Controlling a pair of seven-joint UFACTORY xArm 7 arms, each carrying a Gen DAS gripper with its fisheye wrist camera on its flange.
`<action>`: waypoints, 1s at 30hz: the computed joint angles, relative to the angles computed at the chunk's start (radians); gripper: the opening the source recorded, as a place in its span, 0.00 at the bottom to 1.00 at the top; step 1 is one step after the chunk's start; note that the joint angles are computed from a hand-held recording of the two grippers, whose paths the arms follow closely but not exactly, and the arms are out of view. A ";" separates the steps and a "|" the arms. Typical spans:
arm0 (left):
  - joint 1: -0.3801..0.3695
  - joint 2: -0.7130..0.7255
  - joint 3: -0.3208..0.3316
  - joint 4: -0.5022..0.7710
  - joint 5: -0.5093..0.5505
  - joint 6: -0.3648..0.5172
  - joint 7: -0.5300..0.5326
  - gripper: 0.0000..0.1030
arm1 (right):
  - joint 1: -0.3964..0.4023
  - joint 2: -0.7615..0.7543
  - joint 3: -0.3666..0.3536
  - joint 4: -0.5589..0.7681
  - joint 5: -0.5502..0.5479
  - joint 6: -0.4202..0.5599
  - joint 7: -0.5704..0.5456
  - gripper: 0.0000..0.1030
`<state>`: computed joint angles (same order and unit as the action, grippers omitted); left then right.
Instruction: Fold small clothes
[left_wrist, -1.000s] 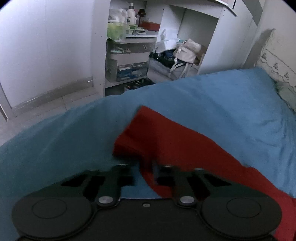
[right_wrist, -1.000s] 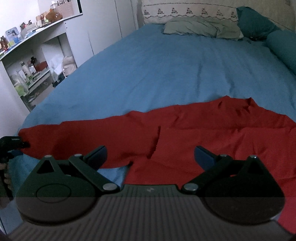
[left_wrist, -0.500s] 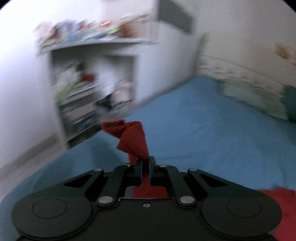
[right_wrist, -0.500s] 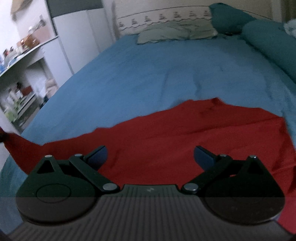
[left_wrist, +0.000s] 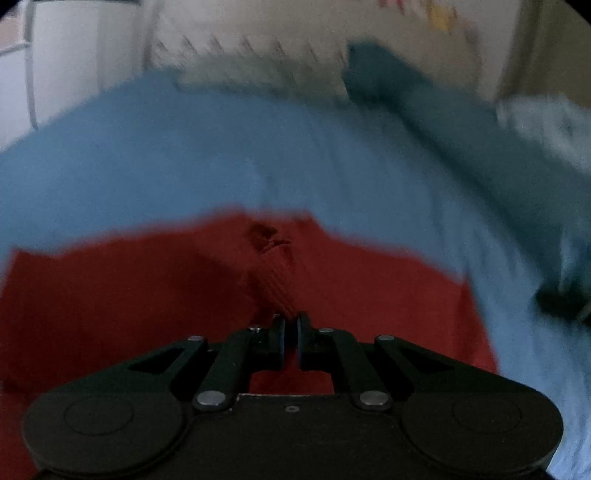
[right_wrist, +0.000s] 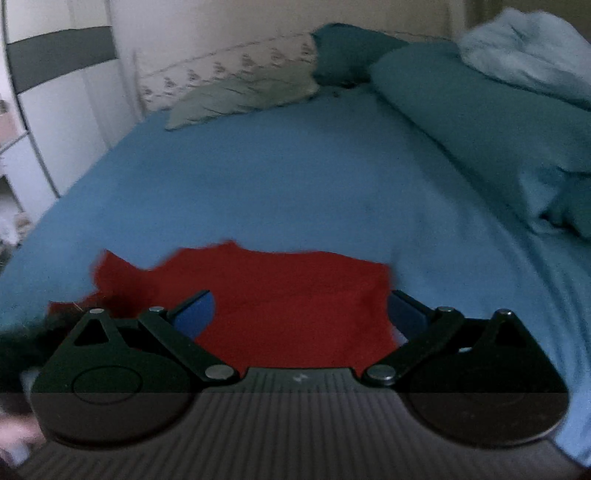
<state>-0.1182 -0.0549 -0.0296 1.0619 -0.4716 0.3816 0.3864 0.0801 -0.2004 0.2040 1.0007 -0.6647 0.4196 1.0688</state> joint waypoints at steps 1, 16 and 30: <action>-0.005 0.010 -0.010 -0.017 0.029 -0.012 -0.016 0.06 | 0.005 -0.011 -0.025 -0.027 0.039 -0.015 -0.039 1.00; 0.118 -0.145 0.057 -0.131 0.327 -0.042 -0.083 0.75 | 0.170 0.115 -0.147 -0.016 0.769 -0.174 -0.670 1.00; 0.297 0.031 0.152 -0.039 0.326 -0.048 0.012 0.75 | 0.313 0.392 -0.171 0.262 0.148 -0.003 -0.098 0.20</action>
<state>0.1783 -0.0235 0.1227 1.0232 -0.1459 0.3332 0.3984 0.3927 0.1914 0.0331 1.2631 -0.5165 0.4162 0.9711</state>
